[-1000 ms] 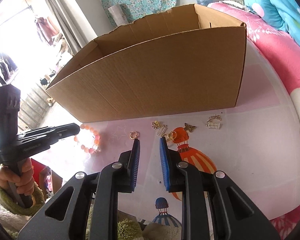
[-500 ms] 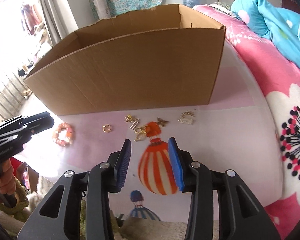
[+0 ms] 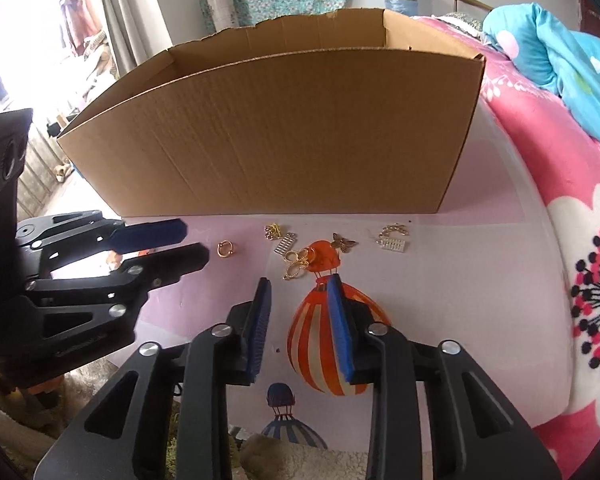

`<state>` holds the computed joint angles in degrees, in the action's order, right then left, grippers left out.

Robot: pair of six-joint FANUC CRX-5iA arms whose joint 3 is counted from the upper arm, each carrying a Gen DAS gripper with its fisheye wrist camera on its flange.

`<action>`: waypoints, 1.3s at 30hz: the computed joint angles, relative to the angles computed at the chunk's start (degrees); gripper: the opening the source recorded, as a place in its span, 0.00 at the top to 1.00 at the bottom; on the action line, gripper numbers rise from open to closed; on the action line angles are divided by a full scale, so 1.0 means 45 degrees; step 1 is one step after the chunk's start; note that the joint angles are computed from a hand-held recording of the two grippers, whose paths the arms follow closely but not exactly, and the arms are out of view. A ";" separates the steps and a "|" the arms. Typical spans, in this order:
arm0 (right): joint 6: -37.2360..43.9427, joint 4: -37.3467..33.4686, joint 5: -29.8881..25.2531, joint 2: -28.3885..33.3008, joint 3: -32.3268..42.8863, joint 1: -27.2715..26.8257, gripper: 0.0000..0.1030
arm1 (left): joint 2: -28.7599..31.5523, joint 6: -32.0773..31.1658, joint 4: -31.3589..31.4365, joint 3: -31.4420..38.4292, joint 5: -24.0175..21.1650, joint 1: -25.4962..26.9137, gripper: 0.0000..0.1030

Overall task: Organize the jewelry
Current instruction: 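Move the left gripper to the small gold ring and close on it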

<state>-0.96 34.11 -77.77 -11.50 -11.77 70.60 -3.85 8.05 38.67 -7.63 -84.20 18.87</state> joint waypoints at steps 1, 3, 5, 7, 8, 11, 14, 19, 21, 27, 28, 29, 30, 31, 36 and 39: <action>0.0032 -0.0028 0.0073 -0.0023 -0.0033 -0.0048 0.74 | 0.0006 0.0000 -0.0053 0.0005 0.0109 -0.0064 0.74; 0.0045 -0.0060 0.0283 -0.0123 -0.0168 -0.0150 0.74 | 0.0011 0.0004 -0.0189 0.0010 0.0314 -0.0224 0.76; 0.0071 -0.0086 0.0435 -0.0173 -0.0239 -0.0235 0.74 | 0.0052 0.0084 -0.0348 0.0074 0.0341 -0.0307 0.77; 0.0071 -0.0092 0.0599 -0.0263 -0.0362 -0.0311 0.74 | 0.0075 0.0201 -0.0539 0.0111 0.0355 -0.0427 0.81; 0.0028 -0.0090 0.0676 -0.0307 -0.0425 -0.0341 0.74 | 0.0023 0.0143 -0.0542 0.0061 0.0422 -0.0448 0.81; -0.0135 -0.0046 0.0797 -0.0417 -0.0561 -0.0299 0.74 | 0.0002 0.0098 -0.0612 0.0073 0.0389 -0.0480 0.81; -0.0368 0.0047 0.0830 -0.0496 -0.0686 -0.0188 0.74 | -0.0018 0.0150 -0.0682 0.0092 0.0368 -0.0547 0.81; -0.0544 0.0094 0.0898 -0.0644 -0.0860 -0.0164 0.74 | -0.0105 0.0019 -0.0700 -0.0007 0.0376 -0.0627 0.81; -0.0585 0.0107 0.0940 -0.0701 -0.0932 -0.0182 0.74 | -0.0148 -0.0060 -0.0704 -0.0049 0.0459 -0.0619 0.82; -0.0680 0.0165 0.0946 -0.0839 -0.1072 -0.0183 0.74 | -0.0356 -0.0120 -0.0702 -0.0301 0.0978 -0.0716 0.91; -0.0694 0.0169 0.0939 -0.0852 -0.1089 -0.0187 0.74 | -0.0351 -0.0115 -0.0691 -0.0301 0.0975 -0.0719 0.91; -0.0731 0.0178 0.0938 -0.0866 -0.1108 -0.0188 0.74 | -0.0369 -0.0146 -0.0678 -0.0326 0.0997 -0.0716 0.91; -0.0765 0.0197 0.0949 -0.0877 -0.1127 -0.0191 0.74 | -0.0398 -0.0178 -0.0684 -0.0354 0.1033 -0.0716 0.91; -0.0789 0.0220 0.0952 -0.0881 -0.1130 -0.0189 0.74 | -0.0403 -0.0184 -0.0695 -0.0353 0.1040 -0.0709 0.91; -0.0587 0.0228 0.1007 -0.0803 -0.1033 -0.0200 0.74 | -0.0385 -0.0072 -0.0793 -0.0261 0.0933 -0.0529 0.91; -0.0126 0.0116 0.1103 -0.0653 -0.0882 -0.0308 0.74 | -0.0352 -0.0034 -0.0832 -0.0204 0.0880 -0.0365 0.91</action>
